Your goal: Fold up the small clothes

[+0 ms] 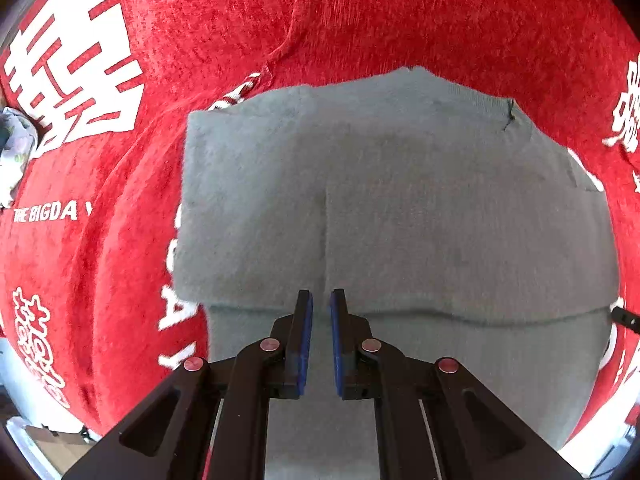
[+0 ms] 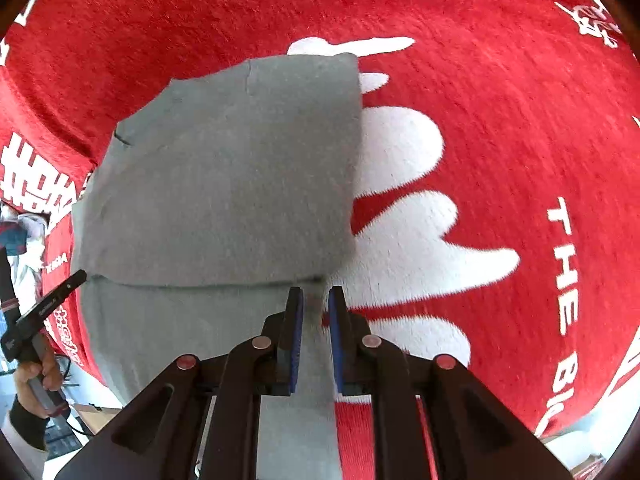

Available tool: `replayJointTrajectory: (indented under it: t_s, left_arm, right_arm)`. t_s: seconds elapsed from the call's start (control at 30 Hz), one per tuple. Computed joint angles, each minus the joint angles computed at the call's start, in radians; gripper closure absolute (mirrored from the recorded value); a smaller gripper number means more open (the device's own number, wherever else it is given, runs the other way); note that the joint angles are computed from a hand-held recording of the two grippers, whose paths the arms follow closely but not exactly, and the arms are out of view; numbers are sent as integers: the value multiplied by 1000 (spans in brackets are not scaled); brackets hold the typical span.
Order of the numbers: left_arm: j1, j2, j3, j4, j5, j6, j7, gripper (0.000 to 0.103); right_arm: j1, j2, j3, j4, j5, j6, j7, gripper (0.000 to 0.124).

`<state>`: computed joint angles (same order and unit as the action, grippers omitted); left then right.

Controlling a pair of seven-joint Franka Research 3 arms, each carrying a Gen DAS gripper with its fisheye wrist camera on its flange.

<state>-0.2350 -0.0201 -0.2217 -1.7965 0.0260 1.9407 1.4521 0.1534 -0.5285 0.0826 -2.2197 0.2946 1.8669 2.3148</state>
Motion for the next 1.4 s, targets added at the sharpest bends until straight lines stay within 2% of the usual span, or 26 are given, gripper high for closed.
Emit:
replayJointTrajectory:
  t_s: [0.2, 0.27, 0.33, 0.5, 0.53, 0.57, 0.6, 0.63, 0.77, 1.0, 1.07, 1.17, 1.33, 1.4]
  left_arm:
    - [4, -49, 7, -26, -34, -22, 14, 92]
    - [4, -68, 7, -39, -24, -31, 0, 92]
    - [4, -73, 7, -42, -9, -48, -14, 92]
    - [6, -102, 16, -75, -23, -47, -18, 92]
    - [7, -106, 18, -80, -27, -51, -18, 88]
    - [8, -106, 18, -81, -28, -57, -21, 72]
    - [9, -106, 18, -80, -25, -66, -28, 16]
    - [10, -105, 15, -77, -7, -74, -46, 2]
    - [8, -127, 14, -92, 26, -61, -58, 1]
    - [12, -129, 16, -82, 41, -64, -90, 1]
    - [12, -132, 18, -84, 38, -72, -79, 1]
    - [13, -140, 24, -90, 23, -77, -55, 1]
    - [16, -156, 31, -99, -1, -93, -31, 1]
    - [17, -153, 28, -86, 8, -126, -35, 1]
  right_arm:
    - [14, -5, 19, 23, 17, 10, 48, 107]
    - [26, 18, 29, 44, 22, 20, 58, 98]
    - [39, 37, 36, 63, 27, 31, 70, 78]
    - [72, 87, 47, 102, 35, 71, 87, 75]
    - [79, 95, 48, 108, 36, 76, 89, 74]
    - [84, 101, 48, 111, 37, 79, 91, 74]
    - [90, 108, 49, 115, 40, 84, 92, 74]
    - [96, 113, 48, 117, 44, 89, 93, 74]
    - [110, 122, 50, 122, 45, 99, 105, 73]
    - [124, 116, 68, 128, 11, 140, 130, 40]
    - [127, 114, 75, 133, -2, 142, 144, 39]
    - [133, 100, 78, 120, 2, 165, 168, 23]
    - [148, 92, 80, 107, 31, 171, 200, 21]
    - [155, 94, 82, 107, 39, 164, 211, 21]
